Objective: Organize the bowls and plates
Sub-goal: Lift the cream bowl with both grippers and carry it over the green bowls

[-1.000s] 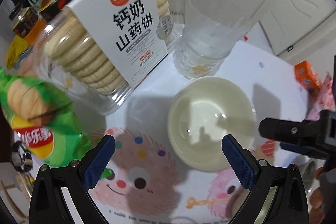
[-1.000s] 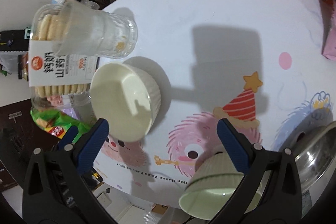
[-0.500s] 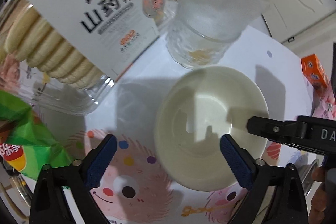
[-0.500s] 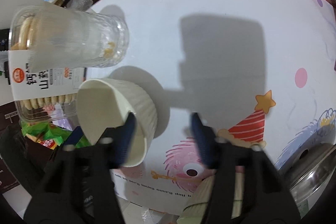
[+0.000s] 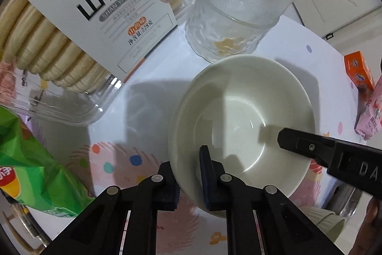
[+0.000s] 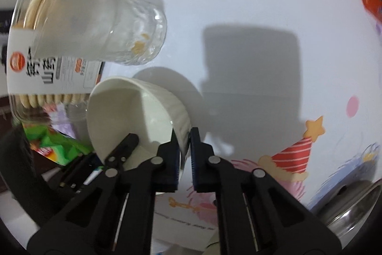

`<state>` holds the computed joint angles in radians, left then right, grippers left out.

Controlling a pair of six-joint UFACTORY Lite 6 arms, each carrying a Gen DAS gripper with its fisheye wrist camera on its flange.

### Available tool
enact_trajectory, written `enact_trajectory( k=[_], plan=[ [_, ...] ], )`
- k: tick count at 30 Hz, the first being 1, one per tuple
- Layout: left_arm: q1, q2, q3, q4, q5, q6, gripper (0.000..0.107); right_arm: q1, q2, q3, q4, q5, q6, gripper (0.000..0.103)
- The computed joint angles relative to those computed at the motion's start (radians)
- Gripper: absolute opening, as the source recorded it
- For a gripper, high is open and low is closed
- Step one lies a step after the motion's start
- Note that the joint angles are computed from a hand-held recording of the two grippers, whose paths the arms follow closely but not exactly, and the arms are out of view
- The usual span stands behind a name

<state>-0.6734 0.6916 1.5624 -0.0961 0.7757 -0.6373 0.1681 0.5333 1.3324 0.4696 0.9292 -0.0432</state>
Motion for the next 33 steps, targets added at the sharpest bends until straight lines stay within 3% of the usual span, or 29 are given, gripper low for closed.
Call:
enact_trajectory(
  k=[12, 23, 29, 33],
  plan=[
    [-0.054, -0.173, -0.059, 0.031, 0.041, -0.028, 0.013, 0.029, -0.176, -0.055, -0.05, 0.047, 0.02, 0.01],
    [-0.204, -0.24, 0.023, 0.03, 0.121, -0.034, 0.013, -0.079, -0.638, -0.326, -0.092, 0.181, 0.046, 0.012],
    [-0.336, -0.175, 0.162, 0.061, 0.182, -0.083, 0.011, -0.21, -0.895, -0.464, -0.146, 0.295, 0.034, 0.012],
    [-0.388, -0.193, 0.143, 0.052, 0.184, -0.081, 0.011, -0.338, -1.014, -0.55, -0.166, 0.354, -0.016, 0.012]
  ],
)
